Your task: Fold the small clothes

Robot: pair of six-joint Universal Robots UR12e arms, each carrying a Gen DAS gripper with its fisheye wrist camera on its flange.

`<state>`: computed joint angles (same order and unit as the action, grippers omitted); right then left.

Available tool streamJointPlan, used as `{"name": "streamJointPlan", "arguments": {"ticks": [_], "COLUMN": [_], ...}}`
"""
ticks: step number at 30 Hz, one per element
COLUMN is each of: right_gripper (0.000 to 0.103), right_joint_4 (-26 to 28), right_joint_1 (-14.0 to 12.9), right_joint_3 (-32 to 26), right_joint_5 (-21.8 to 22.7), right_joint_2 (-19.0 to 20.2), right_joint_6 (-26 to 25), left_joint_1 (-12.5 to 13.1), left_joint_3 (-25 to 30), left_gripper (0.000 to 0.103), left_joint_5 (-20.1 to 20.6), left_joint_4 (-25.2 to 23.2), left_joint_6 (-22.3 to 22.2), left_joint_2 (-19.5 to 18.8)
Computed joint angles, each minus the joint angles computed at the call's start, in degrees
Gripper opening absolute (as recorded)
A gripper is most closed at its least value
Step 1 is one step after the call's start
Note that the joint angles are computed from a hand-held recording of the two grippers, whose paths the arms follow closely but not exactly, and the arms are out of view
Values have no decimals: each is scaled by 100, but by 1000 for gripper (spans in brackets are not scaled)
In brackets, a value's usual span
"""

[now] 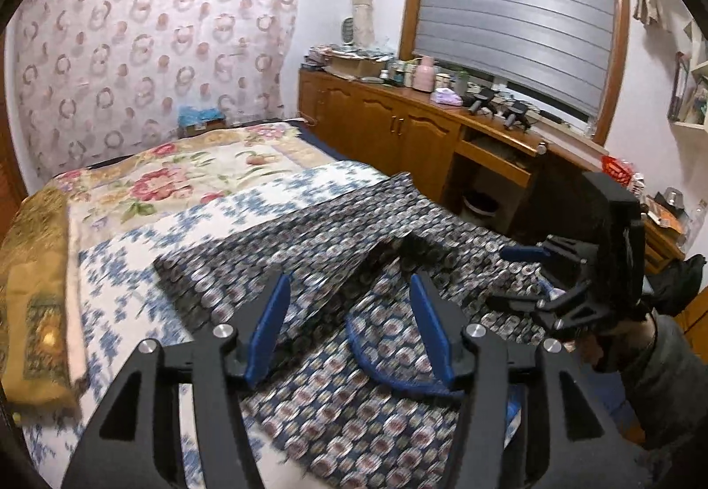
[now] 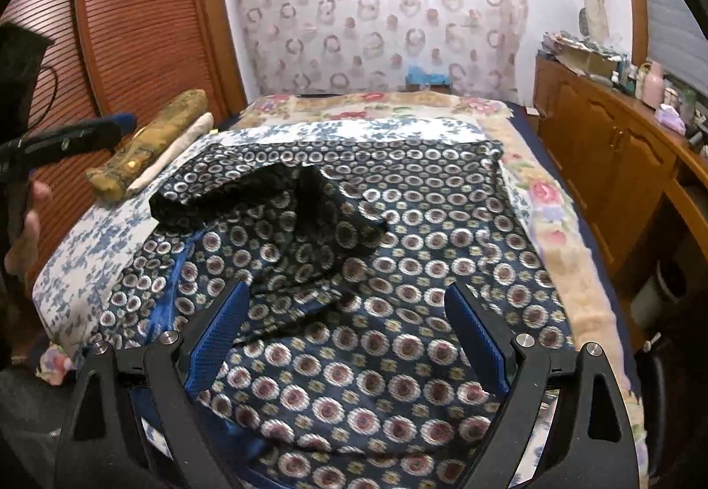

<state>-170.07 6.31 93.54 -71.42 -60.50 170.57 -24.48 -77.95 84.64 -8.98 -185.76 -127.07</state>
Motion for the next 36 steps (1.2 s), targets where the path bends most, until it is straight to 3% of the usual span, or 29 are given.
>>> {"name": "streamJointPlan", "arguments": {"ticks": [5,11,16,23,27,29,31,34,36], "right_gripper": [92,92,92,84,69,54,31,8,4], "right_joint_4": [-32,40,453,1530,2019,2166,2263,2094,1847], "right_joint_1": [73,162,295,369,357,356,357,360,338], "right_joint_3": [-145,-480,-995,-1656,-1830,-1878,-1919,-1820,-1667], "right_joint_5": [11,64,-177,-474,-349,-298,-213,-106,53], "right_joint_2": [105,259,503,849,950,984,1012,969,883], "right_joint_6": [119,84,-346,-790,-911,-984,-1056,-1172,-1176], "left_joint_1": [57,119,110,108,109,105,100,95,92], "left_joint_3": [-315,-517,-518,-539,-530,-527,-530,-535,-546], "left_gripper": [55,55,55,55,55,55,55,55,55], "left_joint_5": [267,313,367,374,363,357,354,356,373], "left_joint_4": [138,242,230,230,184,167,162,156,165], "left_joint_6": [-216,-390,-367,-363,-403,-407,-401,-403,-418], "left_joint_2": [95,143,147,142,127,119,116,118,122]}}
